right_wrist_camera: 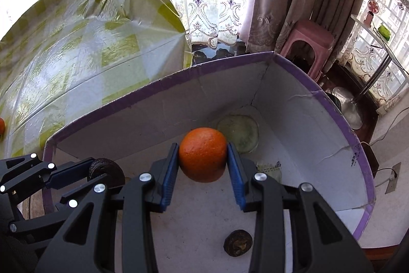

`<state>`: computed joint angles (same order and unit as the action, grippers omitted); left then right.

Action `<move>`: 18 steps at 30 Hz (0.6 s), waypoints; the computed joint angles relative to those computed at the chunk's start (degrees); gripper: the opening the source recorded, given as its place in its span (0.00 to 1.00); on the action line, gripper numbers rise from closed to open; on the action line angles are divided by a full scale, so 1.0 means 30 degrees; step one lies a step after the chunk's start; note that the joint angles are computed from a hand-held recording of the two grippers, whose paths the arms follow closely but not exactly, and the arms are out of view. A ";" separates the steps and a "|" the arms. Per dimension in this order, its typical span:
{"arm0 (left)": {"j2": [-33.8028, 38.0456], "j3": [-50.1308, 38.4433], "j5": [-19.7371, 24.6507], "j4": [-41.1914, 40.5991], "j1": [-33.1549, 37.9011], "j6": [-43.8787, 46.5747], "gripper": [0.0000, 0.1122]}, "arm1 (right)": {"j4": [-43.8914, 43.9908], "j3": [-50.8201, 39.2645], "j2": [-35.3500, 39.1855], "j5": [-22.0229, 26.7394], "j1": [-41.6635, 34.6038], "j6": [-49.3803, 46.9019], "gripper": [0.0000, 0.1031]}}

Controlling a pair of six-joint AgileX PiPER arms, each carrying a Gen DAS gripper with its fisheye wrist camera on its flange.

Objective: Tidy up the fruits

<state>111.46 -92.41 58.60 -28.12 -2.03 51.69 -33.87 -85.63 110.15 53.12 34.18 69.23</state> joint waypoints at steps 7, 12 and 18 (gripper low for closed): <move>0.0096 -0.0152 0.0147 -0.0032 0.0104 -0.0245 0.19 | 0.0448 -0.0394 0.0328 0.0298 -0.0108 -0.0504 0.37; 0.0110 -0.0356 0.0382 -0.0280 0.0331 -0.0177 0.35 | -0.0120 -0.0362 0.0234 0.0601 -0.0021 -0.0109 0.57; -0.0993 0.0761 -0.0174 -0.1646 0.1089 0.1178 0.55 | -0.0917 -0.0106 -0.0073 0.0901 0.0169 0.0715 0.65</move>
